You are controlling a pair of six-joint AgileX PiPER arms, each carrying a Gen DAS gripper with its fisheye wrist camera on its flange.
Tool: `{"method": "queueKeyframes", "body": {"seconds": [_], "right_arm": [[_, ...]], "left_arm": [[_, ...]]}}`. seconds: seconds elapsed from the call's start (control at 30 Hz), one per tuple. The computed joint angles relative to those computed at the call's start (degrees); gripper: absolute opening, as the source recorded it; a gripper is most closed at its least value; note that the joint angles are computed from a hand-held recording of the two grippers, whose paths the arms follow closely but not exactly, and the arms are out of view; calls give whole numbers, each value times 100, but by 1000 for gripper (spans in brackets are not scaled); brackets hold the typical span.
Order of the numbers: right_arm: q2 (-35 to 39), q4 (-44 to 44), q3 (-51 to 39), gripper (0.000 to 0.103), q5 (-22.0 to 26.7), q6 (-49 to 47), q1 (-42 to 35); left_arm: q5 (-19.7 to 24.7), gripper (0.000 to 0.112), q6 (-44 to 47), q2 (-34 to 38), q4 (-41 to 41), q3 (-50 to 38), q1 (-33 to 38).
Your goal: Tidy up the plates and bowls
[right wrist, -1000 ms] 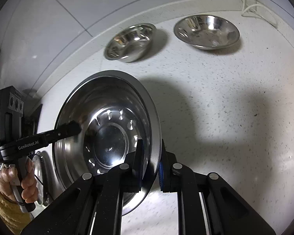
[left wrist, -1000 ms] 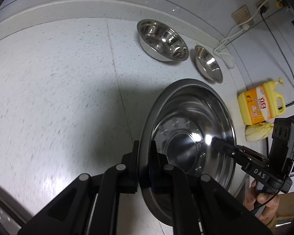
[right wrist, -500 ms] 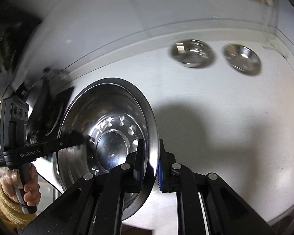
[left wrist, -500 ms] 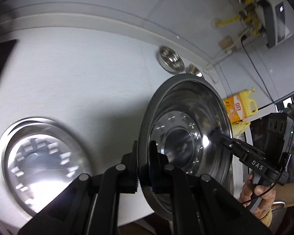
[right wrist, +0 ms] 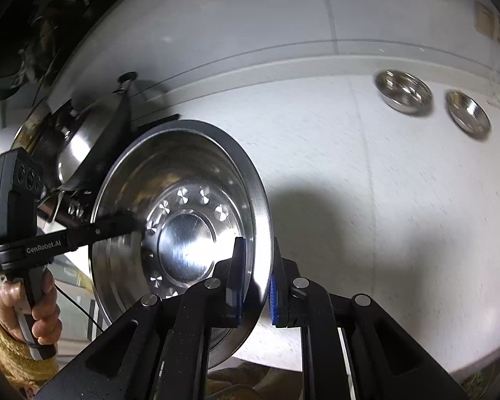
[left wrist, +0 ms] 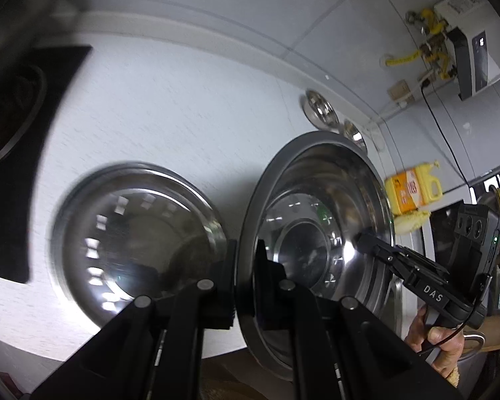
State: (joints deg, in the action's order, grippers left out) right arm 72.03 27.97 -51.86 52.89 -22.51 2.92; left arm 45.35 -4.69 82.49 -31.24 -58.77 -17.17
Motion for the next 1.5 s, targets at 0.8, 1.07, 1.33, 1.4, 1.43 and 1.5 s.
{"method": "queueKeyframes", "body": {"seconds": [0.8, 1.07, 1.33, 1.4, 1.43, 1.5], "right_arm": [[2237, 103, -85, 11, -507, -1848, -2587], [2118, 438, -196, 48, -328, -2426, -2952], [2223, 395, -1497, 50, 384, -2985, -4071], [2478, 347, -2199, 51, 495, -2880, -4273], [2606, 344, -2487, 53, 534, -2835, -4330], [2927, 392, -3094, 53, 690, -2765, -4394]], "left_arm": [[-995, 9, -615, 3076, 208, -1557, -1823], [-685, 29, -786, 2733, 887, -1651, -1613], [186, 32, -817, 2584, 1214, -2683, -1139], [363, 32, -734, 2872, 1061, -3330, -1025], [468, 32, -717, 3078, 1022, -3731, -992], [826, 32, -778, 3657, 1057, -4791, -945]]}}
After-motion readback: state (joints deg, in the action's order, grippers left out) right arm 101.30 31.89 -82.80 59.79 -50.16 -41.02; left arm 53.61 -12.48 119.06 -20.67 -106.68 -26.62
